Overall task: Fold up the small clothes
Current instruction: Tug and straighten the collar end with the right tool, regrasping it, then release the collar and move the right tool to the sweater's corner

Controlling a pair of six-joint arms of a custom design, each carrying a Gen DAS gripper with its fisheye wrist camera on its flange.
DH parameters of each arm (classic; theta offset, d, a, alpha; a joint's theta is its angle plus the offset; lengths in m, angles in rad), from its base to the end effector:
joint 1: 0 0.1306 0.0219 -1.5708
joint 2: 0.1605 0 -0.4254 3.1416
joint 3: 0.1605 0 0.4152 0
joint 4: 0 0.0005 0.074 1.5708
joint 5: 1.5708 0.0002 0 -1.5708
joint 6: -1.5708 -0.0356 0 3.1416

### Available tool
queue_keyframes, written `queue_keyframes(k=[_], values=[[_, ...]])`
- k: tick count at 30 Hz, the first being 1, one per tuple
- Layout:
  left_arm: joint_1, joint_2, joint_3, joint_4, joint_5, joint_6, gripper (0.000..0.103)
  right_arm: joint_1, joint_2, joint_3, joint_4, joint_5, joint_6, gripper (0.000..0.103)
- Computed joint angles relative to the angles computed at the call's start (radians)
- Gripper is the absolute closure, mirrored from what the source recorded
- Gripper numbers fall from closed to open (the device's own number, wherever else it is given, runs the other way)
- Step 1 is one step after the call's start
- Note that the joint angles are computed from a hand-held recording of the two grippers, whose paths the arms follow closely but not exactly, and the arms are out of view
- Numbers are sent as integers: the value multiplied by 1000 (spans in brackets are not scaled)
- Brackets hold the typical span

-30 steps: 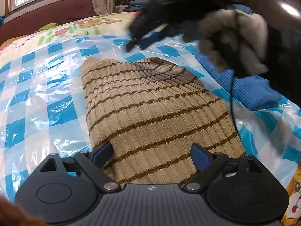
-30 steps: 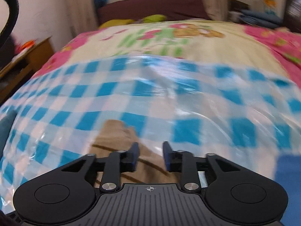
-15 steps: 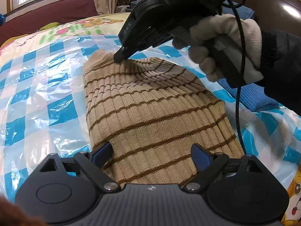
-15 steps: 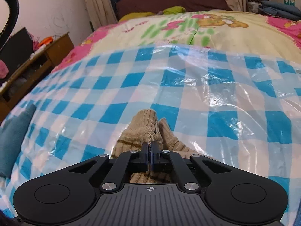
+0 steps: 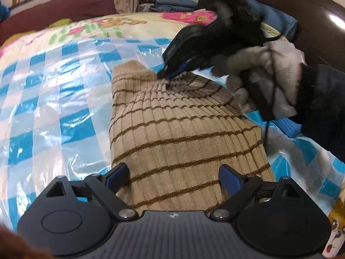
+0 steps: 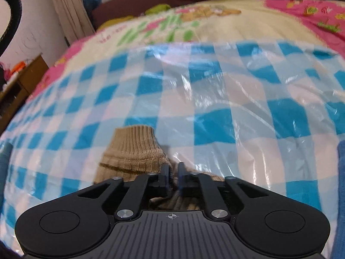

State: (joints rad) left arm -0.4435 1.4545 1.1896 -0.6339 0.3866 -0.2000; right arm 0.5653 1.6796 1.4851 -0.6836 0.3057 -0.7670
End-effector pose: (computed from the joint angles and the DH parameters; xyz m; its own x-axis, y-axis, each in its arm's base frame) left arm 0.4527 -0.2305 0.3630 -0.5717 0.4753 -0.6688 0.7378 0.6545 -0.1655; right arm 0.5222 0.3179 0.3772 -0.7097 0.3335 -0.6205 0.2000 0.9400 0.2764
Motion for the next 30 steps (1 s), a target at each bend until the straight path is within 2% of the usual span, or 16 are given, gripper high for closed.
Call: queue_keyframes(k=[2,4,7,9,11,13,19,20,24,26,28,29,30], values=[[-3,6,-1,1,-7,3,9,20,-6,14,-5,53,31,87],[-12,2,-11,7,-21,-13,9,35,-4,28,5,68,68,86],[-22,-2,-20,6,-27,-40,9,51,17,56,16,38,122,79],[-26,-3,-23,-2,-24,-47,9,50,51,85,-3,-9,130,79],[-25,-1,-24,-2,-21,-49,9,46,108,143,-97,-24,118,81],[-13,-5,-19,-10,1,-45,9,41,123,138,-93,-21,120,83],[53,-15,-3,-22,85,20,9,40,66,86,-85,-13,60,82],[63,-13,-2,-17,91,32,9,47,41,63,-66,1,42,77],[81,-9,-4,10,98,57,9,101,-91,-57,10,41,-12,76],[75,-1,3,12,87,65,9,135,-131,-96,-9,48,-17,78],[69,21,24,-3,94,67,9,160,-148,-116,-74,77,-39,80],[62,30,30,-19,82,63,9,167,-154,-134,-112,90,-62,86],[57,32,33,-34,74,57,9,166,-164,-158,-110,87,-85,87]])
